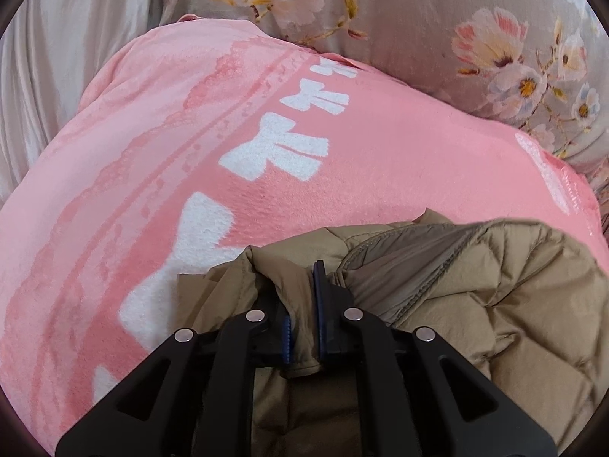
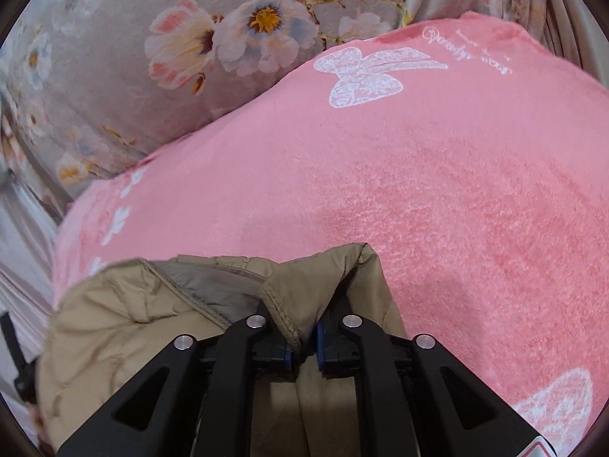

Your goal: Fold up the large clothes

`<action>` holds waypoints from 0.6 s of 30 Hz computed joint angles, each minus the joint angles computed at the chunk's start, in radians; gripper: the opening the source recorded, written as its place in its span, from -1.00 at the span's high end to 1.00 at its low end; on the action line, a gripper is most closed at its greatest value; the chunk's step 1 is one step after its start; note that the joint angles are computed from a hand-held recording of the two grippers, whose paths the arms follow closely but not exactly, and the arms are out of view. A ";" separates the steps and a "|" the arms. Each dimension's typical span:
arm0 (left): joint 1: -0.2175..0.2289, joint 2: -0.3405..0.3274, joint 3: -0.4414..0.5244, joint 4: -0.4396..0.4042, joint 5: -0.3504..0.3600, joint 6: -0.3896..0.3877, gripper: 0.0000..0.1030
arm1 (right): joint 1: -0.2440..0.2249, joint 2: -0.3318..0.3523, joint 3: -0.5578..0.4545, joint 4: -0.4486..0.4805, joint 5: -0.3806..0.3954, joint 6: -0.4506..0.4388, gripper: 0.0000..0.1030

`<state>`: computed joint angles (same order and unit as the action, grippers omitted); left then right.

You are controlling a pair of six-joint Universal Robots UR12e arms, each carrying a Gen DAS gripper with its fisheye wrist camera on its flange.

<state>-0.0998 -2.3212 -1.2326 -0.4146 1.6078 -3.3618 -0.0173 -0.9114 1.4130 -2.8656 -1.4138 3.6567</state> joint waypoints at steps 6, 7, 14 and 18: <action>0.018 0.113 -0.143 0.194 0.079 0.009 -0.50 | -0.052 -0.123 0.168 -0.225 0.006 0.129 -0.30; 0.021 0.131 -0.156 0.210 0.106 0.021 -0.50 | -0.055 -0.149 0.190 -0.233 -0.030 0.123 -0.30; 0.003 0.161 -0.104 0.154 0.127 0.048 -0.49 | 0.027 -0.168 0.126 -0.164 -0.163 -0.104 0.29; -0.047 0.115 -0.025 0.087 0.109 0.090 -0.48 | 0.104 -0.091 -0.007 -0.083 -0.173 -0.233 0.49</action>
